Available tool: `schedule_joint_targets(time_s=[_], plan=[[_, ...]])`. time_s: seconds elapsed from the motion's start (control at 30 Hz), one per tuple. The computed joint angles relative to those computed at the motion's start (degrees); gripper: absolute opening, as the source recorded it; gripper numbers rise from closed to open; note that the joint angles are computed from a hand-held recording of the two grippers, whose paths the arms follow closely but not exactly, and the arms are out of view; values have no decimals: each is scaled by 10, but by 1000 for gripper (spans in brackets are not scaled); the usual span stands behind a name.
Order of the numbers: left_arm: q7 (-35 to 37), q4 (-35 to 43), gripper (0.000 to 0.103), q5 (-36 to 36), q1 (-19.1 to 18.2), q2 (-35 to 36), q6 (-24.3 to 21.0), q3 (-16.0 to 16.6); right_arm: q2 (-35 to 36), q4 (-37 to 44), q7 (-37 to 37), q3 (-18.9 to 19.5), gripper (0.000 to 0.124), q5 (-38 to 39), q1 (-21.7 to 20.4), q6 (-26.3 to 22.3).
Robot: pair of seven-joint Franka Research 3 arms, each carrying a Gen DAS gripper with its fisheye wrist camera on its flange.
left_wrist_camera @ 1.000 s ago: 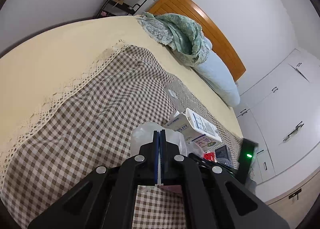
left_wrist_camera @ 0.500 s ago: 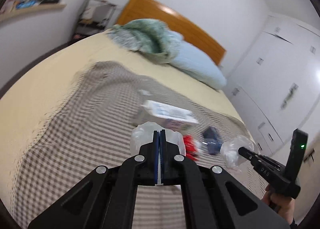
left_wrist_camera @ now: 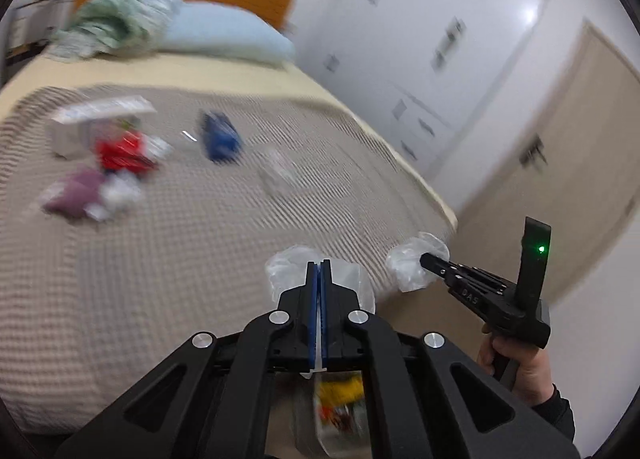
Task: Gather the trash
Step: 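Carry both plastic bags down over the floor bin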
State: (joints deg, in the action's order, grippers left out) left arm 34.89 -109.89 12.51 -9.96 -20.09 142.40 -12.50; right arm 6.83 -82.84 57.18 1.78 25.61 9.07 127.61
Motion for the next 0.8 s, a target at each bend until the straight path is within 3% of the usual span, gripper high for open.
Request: schedule_joint_targets(time_s=[0.2, 0.43, 0.63, 0.8], plan=[[70, 71, 0, -50, -61, 137, -17, -26, -75, -180, -46, -44, 3, 14, -51, -7], [113, 149, 0, -98, -96, 276, -77, -43, -76, -306, -27, -59, 3, -32, -80, -18], [141, 220, 0, -108, -112, 370, -144, -47, -57, -372, -7, -54, 3, -53, -83, -19], [142, 309, 0, -92, -130, 450, -182, -40, -20, -382, -10, -53, 3, -23, -88, -17]])
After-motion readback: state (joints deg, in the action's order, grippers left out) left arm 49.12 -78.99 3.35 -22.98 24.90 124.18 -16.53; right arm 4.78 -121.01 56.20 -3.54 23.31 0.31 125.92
